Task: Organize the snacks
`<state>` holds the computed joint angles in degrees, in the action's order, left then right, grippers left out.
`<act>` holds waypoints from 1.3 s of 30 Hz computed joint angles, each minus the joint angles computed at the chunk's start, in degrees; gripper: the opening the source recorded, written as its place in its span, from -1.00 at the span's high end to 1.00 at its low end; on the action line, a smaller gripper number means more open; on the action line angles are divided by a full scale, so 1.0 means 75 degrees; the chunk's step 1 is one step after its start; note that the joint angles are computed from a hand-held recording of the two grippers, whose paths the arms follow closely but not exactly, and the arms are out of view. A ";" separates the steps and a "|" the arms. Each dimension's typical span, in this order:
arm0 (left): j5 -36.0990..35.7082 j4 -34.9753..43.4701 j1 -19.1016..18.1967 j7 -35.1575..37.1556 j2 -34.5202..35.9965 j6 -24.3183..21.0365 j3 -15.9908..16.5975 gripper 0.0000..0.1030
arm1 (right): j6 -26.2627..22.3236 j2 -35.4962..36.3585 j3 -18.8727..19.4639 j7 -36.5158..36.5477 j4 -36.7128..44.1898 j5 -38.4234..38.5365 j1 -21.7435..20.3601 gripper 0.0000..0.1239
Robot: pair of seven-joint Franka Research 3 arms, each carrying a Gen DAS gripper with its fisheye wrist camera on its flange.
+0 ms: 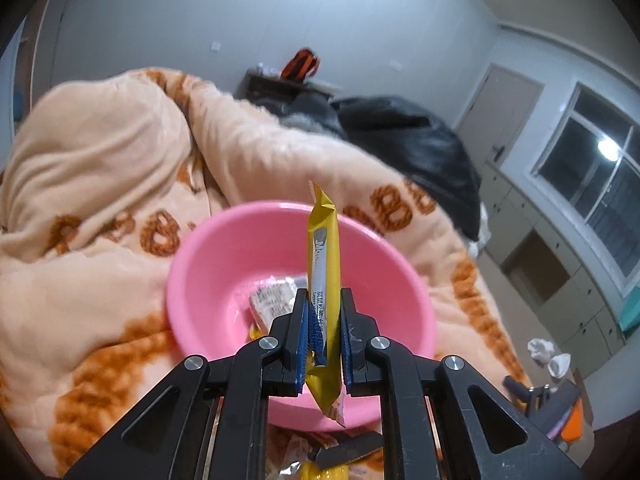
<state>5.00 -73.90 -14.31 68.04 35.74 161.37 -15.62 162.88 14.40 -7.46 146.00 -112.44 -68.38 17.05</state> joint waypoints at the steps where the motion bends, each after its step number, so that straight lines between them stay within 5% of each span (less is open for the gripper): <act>1: 0.0110 0.0200 -0.0146 -0.0127 0.0146 -0.0140 0.0149 0.82 | 0.0061 0.0032 -0.0026 0.0083 0.0024 -0.0092 0.0006 -0.65; 5: 0.1411 0.0164 -0.0945 -0.0959 0.0184 -0.0050 0.1219 0.82 | 0.0573 0.0046 -0.0088 0.0163 -0.0049 0.0052 -0.0115 -0.65; 9: 0.1331 0.0137 -0.0541 -0.0436 0.0203 -0.0248 0.0626 0.78 | 0.0855 0.0122 -0.0291 0.0209 -0.0040 0.0130 -0.0016 -0.65; 12: 0.1235 0.0285 -0.0565 -0.0650 0.0221 -0.0476 0.0676 0.78 | 0.0636 0.0099 -0.0360 0.0491 -0.0012 -0.0240 0.0140 -0.65; 20: 0.0719 -0.0469 0.0040 -0.0797 -0.0325 0.0217 0.0360 0.73 | 0.0592 0.0095 -0.0218 0.0530 -0.0002 -0.0306 0.0013 -0.65; 21: 0.0584 -0.0616 0.0192 -0.0748 -0.0414 0.0328 0.0269 0.65 | 0.0585 0.0097 -0.0212 0.0534 0.0002 -0.0309 0.0012 -0.65; 22: 0.0457 -0.0744 0.0307 -0.0733 -0.0490 0.0427 0.0200 0.29 | 0.0583 0.0097 -0.0210 0.0539 0.0003 -0.0318 0.0009 -0.65; 23: 0.0206 -0.0955 0.0533 -0.0666 -0.0589 0.0631 0.0008 -0.40 | 0.0579 0.0096 -0.0207 0.0549 0.0002 -0.0328 0.0009 -0.65; 24: -0.0122 -0.1210 0.0829 -0.0542 -0.0683 0.0939 -0.0279 -0.67 | 0.0589 0.0097 -0.0204 0.0553 0.0001 -0.0333 0.0002 -0.65; 25: -0.0599 -0.1636 0.1331 -0.0285 -0.0813 0.1519 -0.0803 -0.79 | 0.0594 0.0100 -0.0198 0.0539 0.0004 -0.0320 -0.0007 -0.65; 27: -0.0926 -0.2019 0.1747 -0.0130 -0.1020 0.1763 -0.1135 -0.79 | 0.0576 0.0094 -0.0195 0.0549 0.0002 -0.0329 0.0001 -0.65; 29: -0.0912 -0.2318 0.1686 -0.0317 -0.1276 0.1865 -0.0833 -0.79 | 0.0590 0.0096 -0.0194 0.0546 0.0000 -0.0329 -0.0010 -0.65; 37: 0.0487 -0.2936 0.0018 -0.3116 -0.1489 0.1870 0.1955 -0.85 | 0.0596 0.0093 -0.0189 0.0536 -0.0002 -0.0326 -0.0021 -0.65; 39: 0.0624 -0.3216 -0.0111 -0.3766 -0.1434 0.2061 0.2203 -0.85 | 0.0595 0.0094 -0.0188 0.0534 -0.0001 -0.0321 -0.0019 -0.65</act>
